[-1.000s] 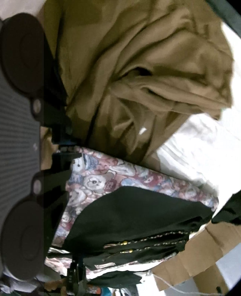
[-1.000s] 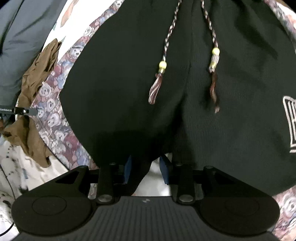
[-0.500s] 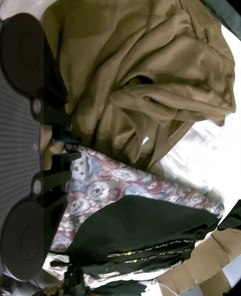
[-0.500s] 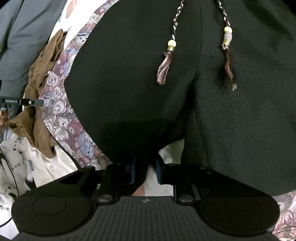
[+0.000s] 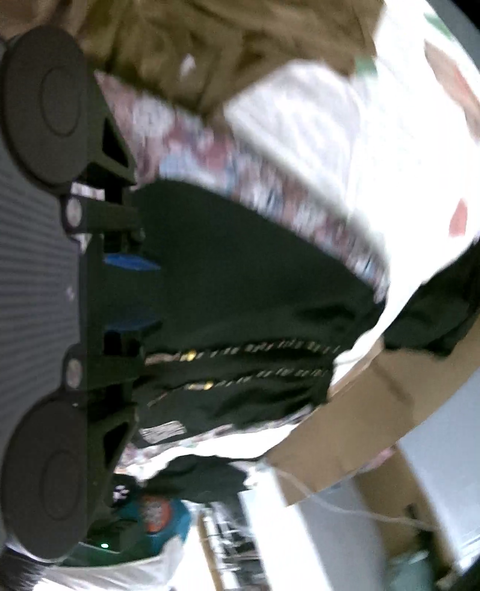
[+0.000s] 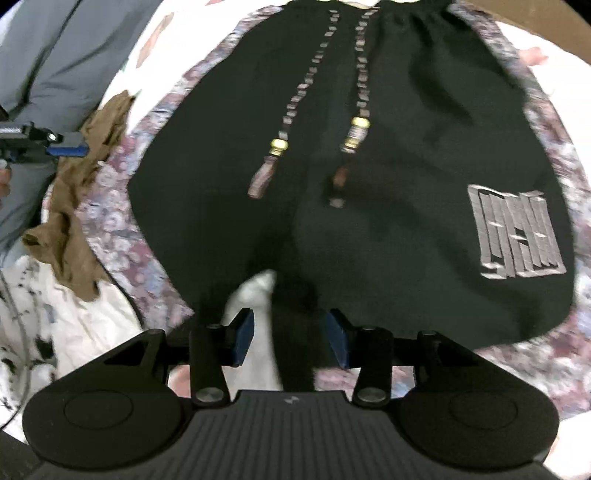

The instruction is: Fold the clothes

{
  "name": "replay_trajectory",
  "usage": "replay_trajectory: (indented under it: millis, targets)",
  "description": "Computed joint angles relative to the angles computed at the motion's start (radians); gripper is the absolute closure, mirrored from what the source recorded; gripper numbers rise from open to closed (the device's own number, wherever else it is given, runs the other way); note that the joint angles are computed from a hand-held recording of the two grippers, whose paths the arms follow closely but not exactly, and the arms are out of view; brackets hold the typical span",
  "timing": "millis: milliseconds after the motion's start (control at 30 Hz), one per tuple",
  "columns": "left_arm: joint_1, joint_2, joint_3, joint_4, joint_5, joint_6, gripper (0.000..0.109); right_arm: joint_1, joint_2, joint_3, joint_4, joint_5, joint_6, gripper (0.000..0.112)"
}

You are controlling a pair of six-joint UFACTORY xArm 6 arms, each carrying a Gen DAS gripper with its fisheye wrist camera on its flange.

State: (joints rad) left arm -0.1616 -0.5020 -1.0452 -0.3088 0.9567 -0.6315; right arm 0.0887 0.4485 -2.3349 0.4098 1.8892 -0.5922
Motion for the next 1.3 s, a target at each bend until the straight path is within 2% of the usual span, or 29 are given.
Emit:
replay_trajectory:
  millis: [167,433,500,533,567,633,800,900,967,1033,1167,1300]
  targets:
    - [-0.069,0.138,-0.2,0.049,0.117,-0.019,0.079,-0.004,-0.067,0.139,-0.072,-0.04,-0.05,0.064]
    - [-0.158,0.306,-0.456,0.144,0.214,-0.094,0.078,0.019,-0.244,0.474,-0.158,-0.156,-0.132,0.064]
    - [-0.178,0.349,-0.521,0.173,0.253,-0.114,0.078,0.025,-0.285,0.543,-0.168,-0.193,-0.156,0.073]
    - [-0.193,0.379,-0.567,0.191,0.282,-0.129,0.078,0.026,-0.297,0.563,-0.17,-0.202,-0.162,0.092]
    - [-0.205,0.4,-0.6,0.203,0.301,-0.14,0.078,0.025,-0.301,0.57,-0.168,-0.199,-0.167,0.099]
    - [-0.226,0.44,-0.662,0.215,0.334,-0.154,0.078,0.018,-0.311,0.58,-0.154,-0.191,-0.181,0.105]
    - [-0.275,0.543,-0.835,0.242,0.434,-0.145,0.078,-0.014,-0.317,0.565,-0.109,-0.17,-0.202,0.106]
    - [-0.3,0.608,-0.94,0.255,0.484,-0.142,0.078,-0.034,-0.319,0.556,-0.084,-0.144,-0.181,0.101]
    - [-0.313,0.645,-0.998,0.262,0.505,-0.143,0.077,-0.047,-0.31,0.535,-0.066,-0.113,-0.156,0.082]
    - [-0.326,0.685,-1.058,0.27,0.531,-0.139,0.076,-0.079,-0.288,0.489,-0.025,-0.08,-0.148,0.072]
    - [-0.347,0.749,-1.123,0.268,0.54,-0.153,0.076,-0.145,-0.219,0.357,0.019,-0.089,-0.12,0.071]
    - [-0.373,0.815,-1.185,0.281,0.569,-0.175,0.076,-0.219,-0.065,0.112,0.049,-0.088,-0.043,0.071]
